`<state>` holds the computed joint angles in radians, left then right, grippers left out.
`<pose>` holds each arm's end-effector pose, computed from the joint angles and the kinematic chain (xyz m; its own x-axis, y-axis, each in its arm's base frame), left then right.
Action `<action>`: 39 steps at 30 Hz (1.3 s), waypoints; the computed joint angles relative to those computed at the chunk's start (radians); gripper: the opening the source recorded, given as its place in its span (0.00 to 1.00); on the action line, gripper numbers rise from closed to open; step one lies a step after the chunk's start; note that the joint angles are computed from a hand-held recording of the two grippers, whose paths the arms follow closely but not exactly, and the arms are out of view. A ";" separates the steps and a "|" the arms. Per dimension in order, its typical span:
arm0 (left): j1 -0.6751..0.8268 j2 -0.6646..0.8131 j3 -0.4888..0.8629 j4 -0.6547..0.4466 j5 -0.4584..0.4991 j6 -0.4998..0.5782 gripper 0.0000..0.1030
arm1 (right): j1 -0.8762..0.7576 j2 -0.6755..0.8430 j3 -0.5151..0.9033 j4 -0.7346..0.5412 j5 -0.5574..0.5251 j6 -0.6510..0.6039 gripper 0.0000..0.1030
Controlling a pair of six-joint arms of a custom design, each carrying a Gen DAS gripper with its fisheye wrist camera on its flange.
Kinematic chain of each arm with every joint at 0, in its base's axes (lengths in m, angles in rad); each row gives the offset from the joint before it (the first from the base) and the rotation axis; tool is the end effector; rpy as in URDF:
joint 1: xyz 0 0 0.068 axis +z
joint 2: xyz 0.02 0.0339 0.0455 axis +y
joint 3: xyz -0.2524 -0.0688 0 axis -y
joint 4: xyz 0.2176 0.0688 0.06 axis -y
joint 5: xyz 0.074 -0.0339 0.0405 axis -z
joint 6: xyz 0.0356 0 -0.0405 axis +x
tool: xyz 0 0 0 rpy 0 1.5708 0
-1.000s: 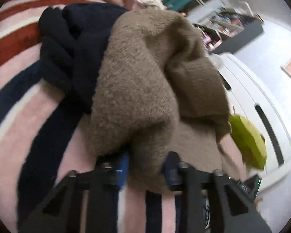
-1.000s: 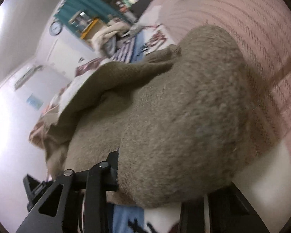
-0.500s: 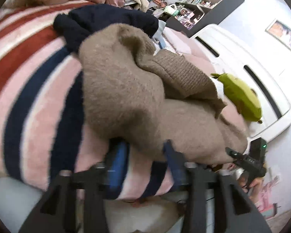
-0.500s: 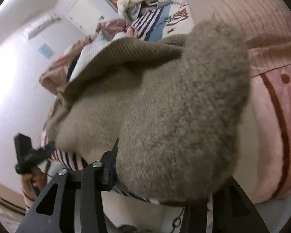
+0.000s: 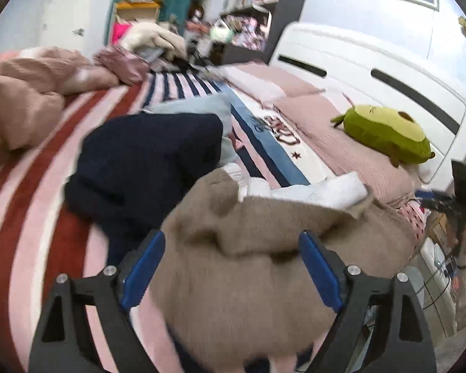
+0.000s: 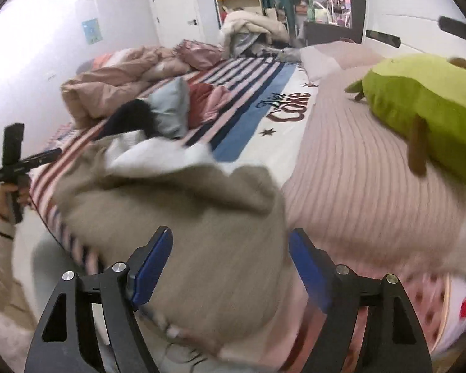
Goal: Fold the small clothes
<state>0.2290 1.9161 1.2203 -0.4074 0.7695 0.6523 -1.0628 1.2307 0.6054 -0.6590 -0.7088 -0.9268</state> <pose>0.3521 0.0566 0.1687 -0.6044 0.3068 -0.7352 0.6409 0.7355 -0.2200 0.1058 -0.1424 0.1758 -0.7390 0.0794 -0.6690 -0.0286 0.9884 0.1489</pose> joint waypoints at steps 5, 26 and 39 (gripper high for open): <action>-0.176 0.172 0.172 0.018 -0.212 -0.014 0.83 | 0.367 0.396 0.194 0.212 0.177 0.161 0.72; -0.158 0.194 0.077 0.338 -0.350 -0.327 0.28 | 0.556 0.625 0.248 0.567 0.515 0.569 0.47; 0.130 -0.217 -0.337 0.271 -0.020 -0.243 0.90 | 0.502 -0.188 -0.223 0.364 0.163 0.520 0.55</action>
<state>0.3589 1.6987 0.8832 -0.1368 0.7492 0.4091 -0.5607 1.0426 0.3819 -0.2952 -0.5453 -0.4064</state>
